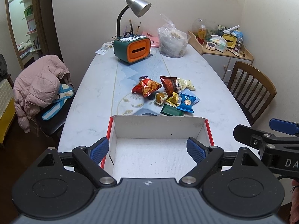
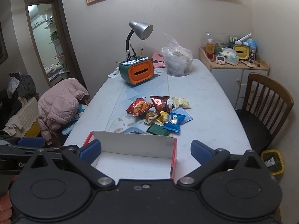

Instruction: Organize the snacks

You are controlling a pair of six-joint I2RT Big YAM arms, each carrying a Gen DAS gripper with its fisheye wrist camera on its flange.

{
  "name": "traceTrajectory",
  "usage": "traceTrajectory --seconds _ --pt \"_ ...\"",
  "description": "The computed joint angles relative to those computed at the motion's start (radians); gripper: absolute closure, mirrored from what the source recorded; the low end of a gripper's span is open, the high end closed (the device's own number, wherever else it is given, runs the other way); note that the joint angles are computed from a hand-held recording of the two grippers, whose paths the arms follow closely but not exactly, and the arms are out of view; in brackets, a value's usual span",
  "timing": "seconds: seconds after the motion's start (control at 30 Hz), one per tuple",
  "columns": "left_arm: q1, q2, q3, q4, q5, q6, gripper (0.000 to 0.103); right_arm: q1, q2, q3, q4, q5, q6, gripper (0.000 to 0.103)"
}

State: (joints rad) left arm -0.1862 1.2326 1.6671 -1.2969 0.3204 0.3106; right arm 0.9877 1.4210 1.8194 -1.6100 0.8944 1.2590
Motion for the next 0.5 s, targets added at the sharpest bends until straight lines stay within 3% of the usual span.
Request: traceTrajectory --seconds 0.5 --pt "-0.063 0.057 0.053 0.001 -0.067 -0.060 0.013 -0.089 -0.053 -0.062 0.116 -0.073 -0.169 0.002"
